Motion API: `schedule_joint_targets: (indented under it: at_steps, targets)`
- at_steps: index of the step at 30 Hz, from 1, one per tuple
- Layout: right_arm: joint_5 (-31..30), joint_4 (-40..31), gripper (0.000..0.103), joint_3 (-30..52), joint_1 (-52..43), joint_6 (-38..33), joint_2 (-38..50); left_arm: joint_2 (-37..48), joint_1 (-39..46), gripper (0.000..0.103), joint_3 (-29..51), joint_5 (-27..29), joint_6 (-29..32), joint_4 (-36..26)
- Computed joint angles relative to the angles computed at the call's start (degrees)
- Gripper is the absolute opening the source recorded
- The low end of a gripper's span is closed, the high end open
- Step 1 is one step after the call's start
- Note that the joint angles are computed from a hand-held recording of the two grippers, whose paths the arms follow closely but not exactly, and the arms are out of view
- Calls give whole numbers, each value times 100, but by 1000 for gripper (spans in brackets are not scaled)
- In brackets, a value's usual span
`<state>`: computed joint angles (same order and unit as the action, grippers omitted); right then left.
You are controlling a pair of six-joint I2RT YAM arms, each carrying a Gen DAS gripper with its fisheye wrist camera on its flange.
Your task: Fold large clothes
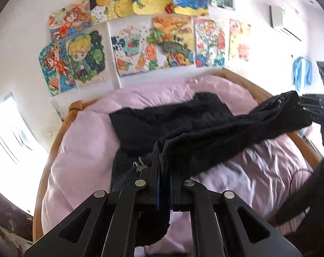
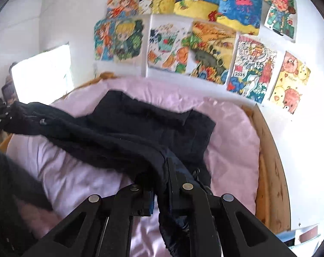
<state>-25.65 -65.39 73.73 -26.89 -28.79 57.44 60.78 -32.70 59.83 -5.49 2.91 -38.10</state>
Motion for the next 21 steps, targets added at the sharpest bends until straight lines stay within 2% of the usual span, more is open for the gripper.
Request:
schedule_joint_targets:
  at_steps: [7, 13, 21]
  targets:
    - [649, 1435, 10, 35, 692, 670, 651, 1150, 399, 5, 838, 42, 136, 738]
    - [1196, 2266, 11, 332, 1115, 612, 1535, 2510, 783, 5, 1901, 221, 164, 935]
    - [1651, 3266, 12, 811, 1486, 274, 2789, 4214, 989, 5, 3414, -17, 312, 962]
